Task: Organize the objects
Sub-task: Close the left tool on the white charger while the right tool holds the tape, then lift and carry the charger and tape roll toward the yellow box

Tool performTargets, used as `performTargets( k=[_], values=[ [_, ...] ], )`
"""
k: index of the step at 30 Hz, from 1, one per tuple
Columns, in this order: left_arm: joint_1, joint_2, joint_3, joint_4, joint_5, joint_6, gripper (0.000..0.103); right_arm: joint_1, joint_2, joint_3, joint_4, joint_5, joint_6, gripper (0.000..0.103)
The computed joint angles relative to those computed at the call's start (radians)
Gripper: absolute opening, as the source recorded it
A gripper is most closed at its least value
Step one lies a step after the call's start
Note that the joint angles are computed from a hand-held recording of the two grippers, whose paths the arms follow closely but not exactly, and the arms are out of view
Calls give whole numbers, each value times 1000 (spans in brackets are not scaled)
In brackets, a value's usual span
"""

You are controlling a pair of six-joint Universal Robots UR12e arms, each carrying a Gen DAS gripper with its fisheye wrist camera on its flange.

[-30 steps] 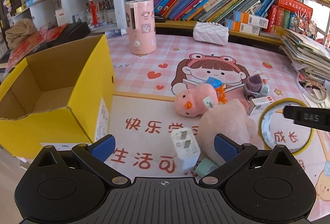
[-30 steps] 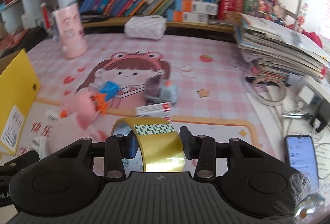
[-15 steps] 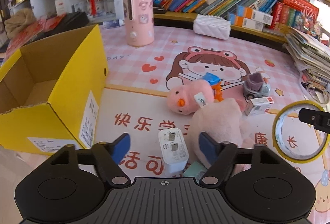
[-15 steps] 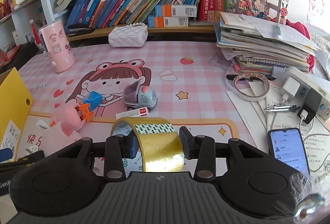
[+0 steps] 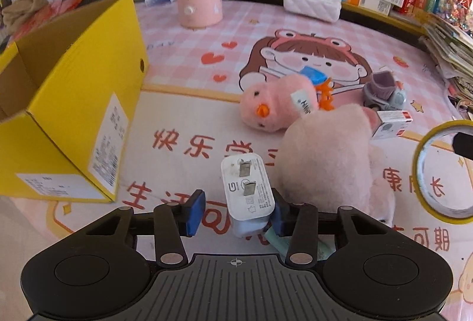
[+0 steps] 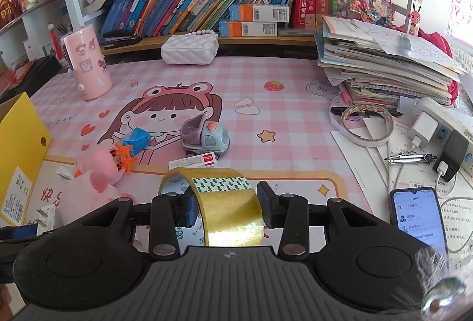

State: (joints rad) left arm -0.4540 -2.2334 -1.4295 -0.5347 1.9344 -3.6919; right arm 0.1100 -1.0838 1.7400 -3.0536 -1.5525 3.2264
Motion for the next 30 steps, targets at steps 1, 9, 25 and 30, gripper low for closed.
performTargets(
  k=[1, 9, 25, 30],
  values=[
    [0, -2, 1, 2, -5, 2, 35, 0, 0, 1, -2, -1, -3, 37],
    [-3, 13, -26, 84, 50, -50, 25, -8, -8, 19, -58, -1, 16, 37],
    [-8, 108, -175, 363, 106, -8, 25, 24, -39, 66, -207, 88, -8, 37],
    [2, 152, -252, 431, 101, 11, 25, 60, -64, 96, -241, 93, -28, 37]
  ],
)
